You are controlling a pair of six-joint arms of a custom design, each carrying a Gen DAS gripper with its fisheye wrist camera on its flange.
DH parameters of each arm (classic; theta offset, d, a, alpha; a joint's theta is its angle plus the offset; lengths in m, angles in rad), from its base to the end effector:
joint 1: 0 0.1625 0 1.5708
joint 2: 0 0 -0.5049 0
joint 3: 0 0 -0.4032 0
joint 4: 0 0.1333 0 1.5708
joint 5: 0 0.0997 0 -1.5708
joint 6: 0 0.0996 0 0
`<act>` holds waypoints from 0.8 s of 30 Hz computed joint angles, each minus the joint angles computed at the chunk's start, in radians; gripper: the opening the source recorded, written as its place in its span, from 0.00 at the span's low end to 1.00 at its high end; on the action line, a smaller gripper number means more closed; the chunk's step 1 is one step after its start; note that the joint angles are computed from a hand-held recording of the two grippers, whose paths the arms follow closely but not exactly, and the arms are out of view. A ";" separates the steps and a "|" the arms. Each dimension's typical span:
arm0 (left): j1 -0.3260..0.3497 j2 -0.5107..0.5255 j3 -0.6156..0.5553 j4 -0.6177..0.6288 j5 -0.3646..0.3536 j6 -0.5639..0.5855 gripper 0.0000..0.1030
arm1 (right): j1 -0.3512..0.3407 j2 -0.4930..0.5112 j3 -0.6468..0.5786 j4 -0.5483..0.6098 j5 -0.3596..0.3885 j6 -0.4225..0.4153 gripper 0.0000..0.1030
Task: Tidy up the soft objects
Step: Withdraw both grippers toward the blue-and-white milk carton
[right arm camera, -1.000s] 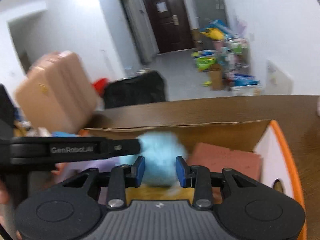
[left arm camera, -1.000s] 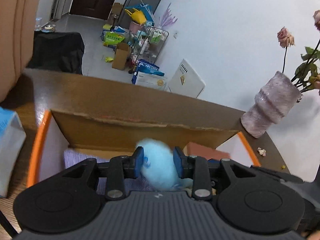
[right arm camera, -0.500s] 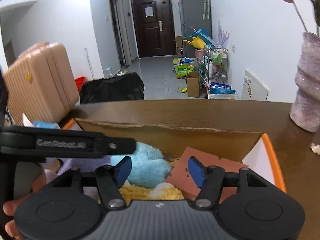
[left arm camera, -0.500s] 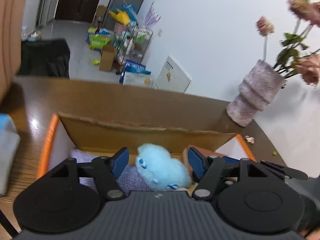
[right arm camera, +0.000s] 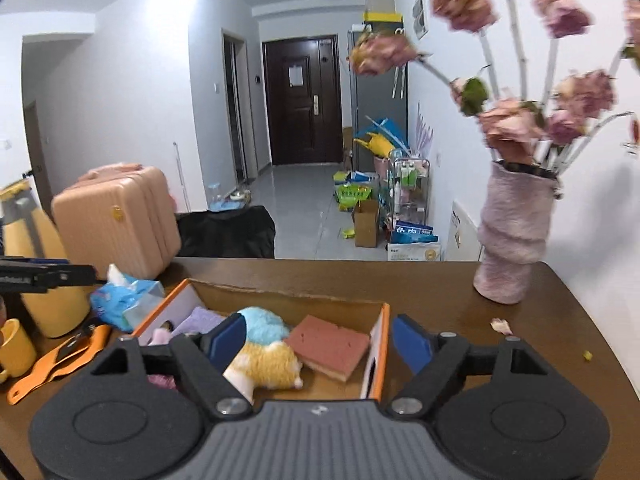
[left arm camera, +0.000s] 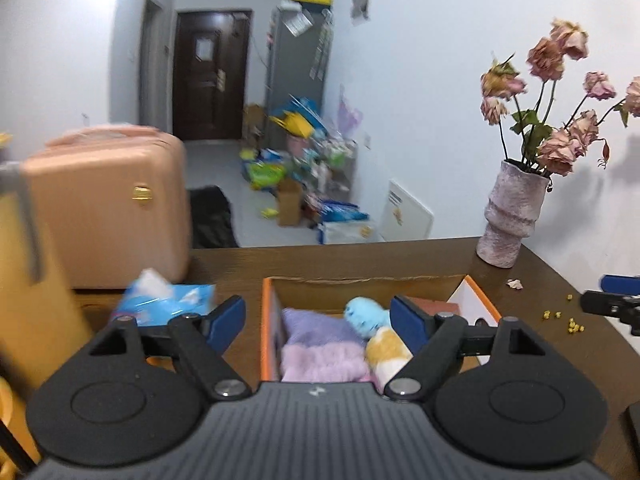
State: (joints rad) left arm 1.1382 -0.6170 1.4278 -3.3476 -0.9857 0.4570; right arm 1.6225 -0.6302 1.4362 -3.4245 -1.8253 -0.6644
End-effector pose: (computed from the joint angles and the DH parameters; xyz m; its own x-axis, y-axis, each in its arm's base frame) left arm -0.1705 -0.8185 0.1972 -0.7449 0.1713 -0.6448 0.6319 0.4910 -0.5996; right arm 0.1505 -0.8137 0.2073 -0.7539 -0.1755 0.6332 -0.6232 0.4962 -0.6045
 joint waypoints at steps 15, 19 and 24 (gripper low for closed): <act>-0.095 -0.014 0.724 -0.724 0.022 -0.024 0.89 | -0.147 -0.078 0.718 -0.727 0.240 -0.120 0.80; -0.088 -0.024 0.815 -0.689 0.002 -0.136 0.89 | -0.196 -0.042 0.836 -0.853 0.280 -0.104 0.81; -0.088 -0.017 0.810 -0.680 0.007 -0.106 0.89 | -0.229 -0.023 0.870 -0.892 0.300 -0.055 0.81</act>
State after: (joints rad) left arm 1.0497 -0.6339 2.2376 -4.0273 -0.9787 0.3506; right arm 1.3934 -0.6533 2.3062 -4.3161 -1.5252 -0.7198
